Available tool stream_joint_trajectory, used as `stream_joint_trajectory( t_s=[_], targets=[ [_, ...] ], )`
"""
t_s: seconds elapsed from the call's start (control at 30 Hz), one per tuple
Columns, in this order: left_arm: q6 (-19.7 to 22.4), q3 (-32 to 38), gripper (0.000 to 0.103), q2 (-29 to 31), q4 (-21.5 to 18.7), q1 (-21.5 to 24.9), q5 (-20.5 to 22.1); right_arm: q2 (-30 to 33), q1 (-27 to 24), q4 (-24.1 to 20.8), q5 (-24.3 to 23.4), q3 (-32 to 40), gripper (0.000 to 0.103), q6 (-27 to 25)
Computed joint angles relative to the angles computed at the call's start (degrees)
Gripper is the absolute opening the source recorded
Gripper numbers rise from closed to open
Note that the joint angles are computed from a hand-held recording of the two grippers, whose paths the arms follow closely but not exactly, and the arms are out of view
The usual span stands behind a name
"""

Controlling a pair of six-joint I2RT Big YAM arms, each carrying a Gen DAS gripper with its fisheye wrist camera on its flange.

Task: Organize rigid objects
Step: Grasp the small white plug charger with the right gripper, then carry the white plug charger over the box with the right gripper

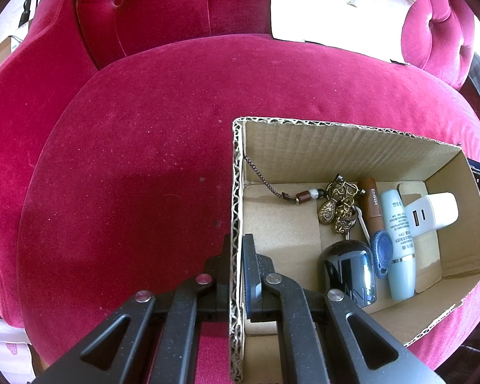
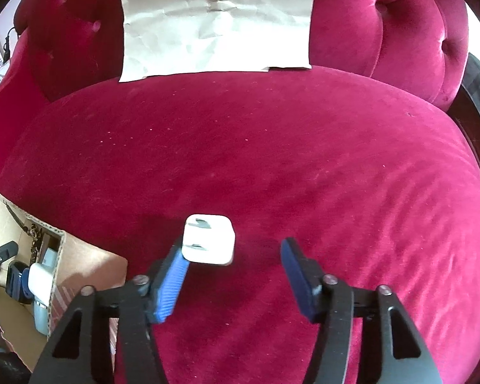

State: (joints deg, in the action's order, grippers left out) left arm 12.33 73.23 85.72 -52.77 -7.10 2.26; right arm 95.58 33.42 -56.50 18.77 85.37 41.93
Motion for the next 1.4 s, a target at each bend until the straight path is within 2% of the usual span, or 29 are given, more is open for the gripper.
stream_joint_trajectory(
  t_s=[0.07, 0.13, 0.53, 0.8, 1.1, 1.4],
  targets=[
    [0.0, 0.0, 0.004, 0.0, 0.0, 0.1, 0.0, 0.0, 0.1, 0.6, 0.0, 0.1, 0.046, -0.7],
    [0.0, 0.0, 0.004, 0.0, 0.0, 0.0, 0.0, 0.1, 0.3, 1.1, -0.1, 0.3, 0.028, -1.2],
    [0.1, 0.0, 0.004, 0.0, 0.0, 0.0, 0.0, 0.1, 1.1, -0.3, 1.3, 1.7, 0.028, -0.7],
    [0.1, 0.1, 0.004, 0.1, 0.0, 0.1, 0.0, 0.7, 1.8, -5.1, 1.4, 4.5, 0.028, 0.5],
    [0.0, -0.1, 0.004, -0.1, 0.0, 0.1, 0.1, 1.2, 2.4, -11.8, -0.7, 8.0, 0.028, 3.0],
    [0.0, -0.1, 0.004, 0.0, 0.2, 0.0, 0.0, 1.1, 3.4, -16.2, -2.5, 10.5, 0.028, 5.0]
  ],
)
